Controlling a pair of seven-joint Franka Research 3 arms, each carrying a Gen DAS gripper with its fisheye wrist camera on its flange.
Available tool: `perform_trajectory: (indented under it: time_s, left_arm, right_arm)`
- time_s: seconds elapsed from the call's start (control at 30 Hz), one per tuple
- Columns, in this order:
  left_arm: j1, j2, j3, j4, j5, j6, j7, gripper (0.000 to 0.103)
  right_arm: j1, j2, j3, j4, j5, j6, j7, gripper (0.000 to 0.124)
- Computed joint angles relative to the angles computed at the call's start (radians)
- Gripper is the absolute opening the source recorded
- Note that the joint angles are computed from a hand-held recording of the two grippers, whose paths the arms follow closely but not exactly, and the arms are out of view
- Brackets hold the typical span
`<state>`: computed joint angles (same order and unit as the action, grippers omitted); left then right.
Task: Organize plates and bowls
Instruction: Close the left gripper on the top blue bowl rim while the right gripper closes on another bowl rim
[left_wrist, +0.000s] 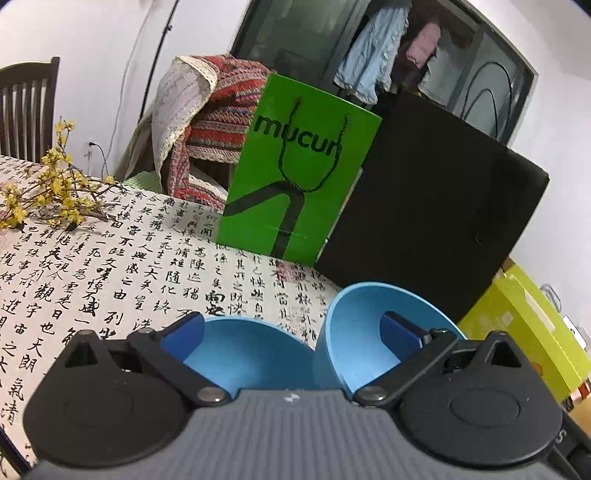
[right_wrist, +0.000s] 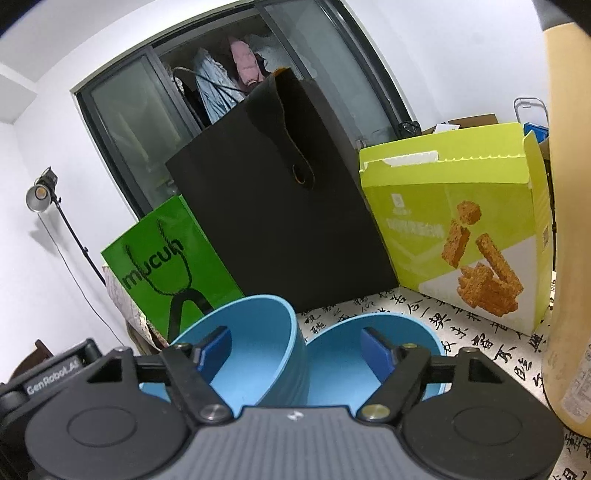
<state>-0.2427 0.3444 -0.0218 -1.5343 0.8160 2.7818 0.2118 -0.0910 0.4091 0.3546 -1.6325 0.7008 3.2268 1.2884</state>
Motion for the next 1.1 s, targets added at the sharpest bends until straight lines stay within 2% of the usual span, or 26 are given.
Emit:
perform_trajectory:
  time_s: [0.17, 0.27, 0.37, 0.47, 0.57, 0.6, 0.63, 0.67, 0.7, 0.73, 0.77, 0.87, 0.97, 1.1]
  left_arm:
    - [-0.012, 0.015, 0.024, 0.002, 0.046, 0.051, -0.063, 0.1]
    - [-0.018, 0.023, 0.031, 0.003, 0.071, 0.066, -0.07, 0.096]
    - [-0.003, 0.038, 0.014, 0.004, 0.039, 0.083, -0.027, 0.086]
    - [0.021, 0.05, -0.013, 0.005, -0.044, 0.099, 0.049, 0.074]
    - [0.019, 0.051, -0.005, -0.005, -0.085, 0.126, 0.071, 0.066]
    - [0.017, 0.052, -0.001, -0.008, -0.093, 0.139, 0.075, 0.06]
    - [0.017, 0.054, 0.001, -0.011, -0.103, 0.151, 0.08, 0.053]
    - [0.006, 0.058, 0.019, -0.015, -0.098, 0.175, 0.057, 0.052]
    - [0.015, 0.069, 0.003, -0.004, -0.122, 0.163, 0.092, 0.051]
    - [0.027, 0.079, -0.017, 0.007, -0.151, 0.152, 0.139, 0.043]
    - [0.029, 0.084, -0.021, 0.009, -0.169, 0.155, 0.159, 0.041]
    - [0.006, 0.087, 0.008, 0.004, -0.176, 0.175, 0.159, 0.035]
    - [-0.015, 0.086, 0.033, -0.001, -0.163, 0.192, 0.154, 0.026]
    - [-0.029, 0.087, 0.049, -0.003, -0.15, 0.206, 0.159, 0.02]
  right_arm:
    - [0.085, -0.003, -0.097, -0.004, -0.05, -0.002, 0.051, 0.07]
    - [0.105, -0.001, -0.121, -0.003, -0.075, -0.006, 0.078, 0.067]
    - [0.131, 0.0, -0.154, -0.004, -0.099, -0.011, 0.111, 0.062]
    - [0.157, 0.0, -0.186, -0.006, -0.125, -0.013, 0.143, 0.061]
    - [0.171, 0.003, -0.206, -0.005, -0.149, -0.017, 0.169, 0.056]
    - [0.179, 0.003, -0.216, -0.004, -0.157, -0.02, 0.179, 0.054]
    - [0.18, 0.005, -0.217, -0.004, -0.164, -0.023, 0.185, 0.052]
    - [0.185, 0.006, -0.224, -0.002, -0.171, -0.027, 0.193, 0.051]
    - [0.192, 0.008, -0.233, -0.001, -0.178, -0.033, 0.202, 0.048]
    - [0.195, 0.009, -0.237, 0.001, -0.183, -0.039, 0.21, 0.047]
    - [0.193, 0.011, -0.236, 0.002, -0.186, -0.043, 0.214, 0.045]
    - [0.18, 0.015, -0.223, 0.007, -0.189, -0.054, 0.22, 0.038]
    - [0.148, 0.015, -0.183, 0.007, -0.175, -0.054, 0.202, 0.029]
    - [0.156, 0.015, -0.193, 0.004, -0.172, -0.055, 0.205, 0.021]
